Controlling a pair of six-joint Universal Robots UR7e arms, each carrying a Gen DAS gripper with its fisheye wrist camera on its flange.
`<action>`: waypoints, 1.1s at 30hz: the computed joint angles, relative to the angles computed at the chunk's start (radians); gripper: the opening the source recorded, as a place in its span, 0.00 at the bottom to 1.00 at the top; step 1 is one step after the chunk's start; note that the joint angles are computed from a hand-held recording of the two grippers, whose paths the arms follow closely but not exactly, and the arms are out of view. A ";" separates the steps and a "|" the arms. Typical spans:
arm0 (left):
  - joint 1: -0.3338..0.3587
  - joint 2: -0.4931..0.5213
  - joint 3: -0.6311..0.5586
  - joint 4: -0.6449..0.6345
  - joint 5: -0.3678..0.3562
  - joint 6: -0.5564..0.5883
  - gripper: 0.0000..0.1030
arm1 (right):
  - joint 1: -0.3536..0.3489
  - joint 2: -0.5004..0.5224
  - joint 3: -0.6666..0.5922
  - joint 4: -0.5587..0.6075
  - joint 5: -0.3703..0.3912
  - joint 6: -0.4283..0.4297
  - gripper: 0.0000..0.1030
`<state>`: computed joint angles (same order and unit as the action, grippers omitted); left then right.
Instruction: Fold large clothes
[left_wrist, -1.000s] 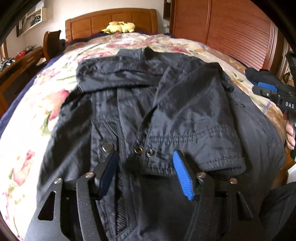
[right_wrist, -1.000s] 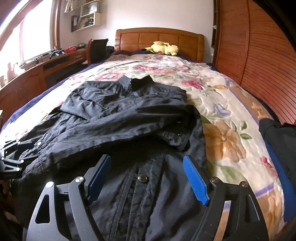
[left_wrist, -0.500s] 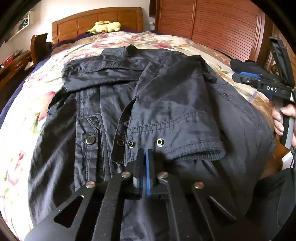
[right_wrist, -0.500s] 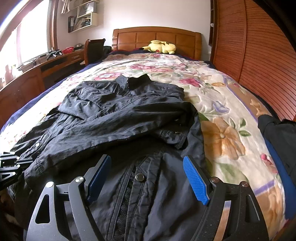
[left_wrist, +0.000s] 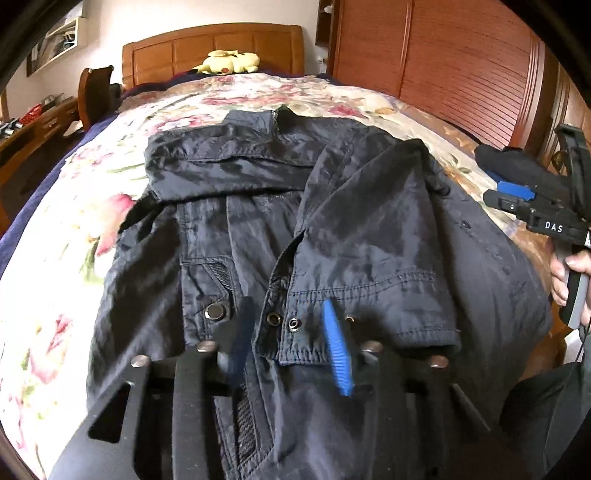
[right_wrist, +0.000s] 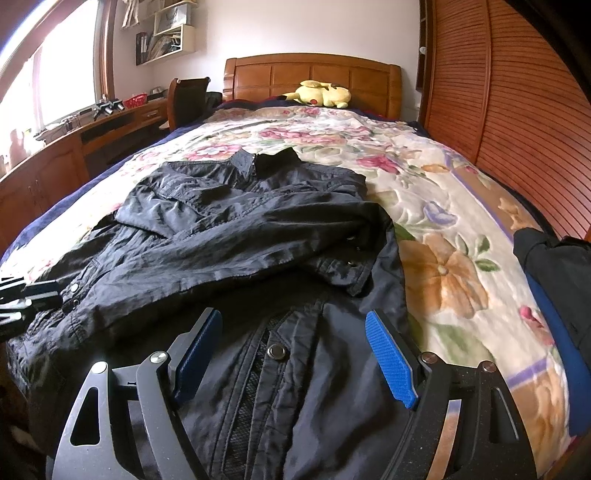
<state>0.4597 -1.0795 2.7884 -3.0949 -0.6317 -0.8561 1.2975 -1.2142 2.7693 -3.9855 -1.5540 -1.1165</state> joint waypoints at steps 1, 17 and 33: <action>0.014 0.011 -0.009 -0.006 -0.010 0.017 0.40 | 0.002 0.002 -0.002 -0.001 -0.004 0.003 0.79; 0.094 0.137 -0.061 -0.142 -0.103 0.158 0.14 | 0.001 -0.010 0.001 0.012 -0.002 -0.017 0.79; 0.007 -0.278 -0.102 0.412 0.244 -0.034 0.08 | -0.009 -0.011 0.005 0.009 0.010 -0.032 0.79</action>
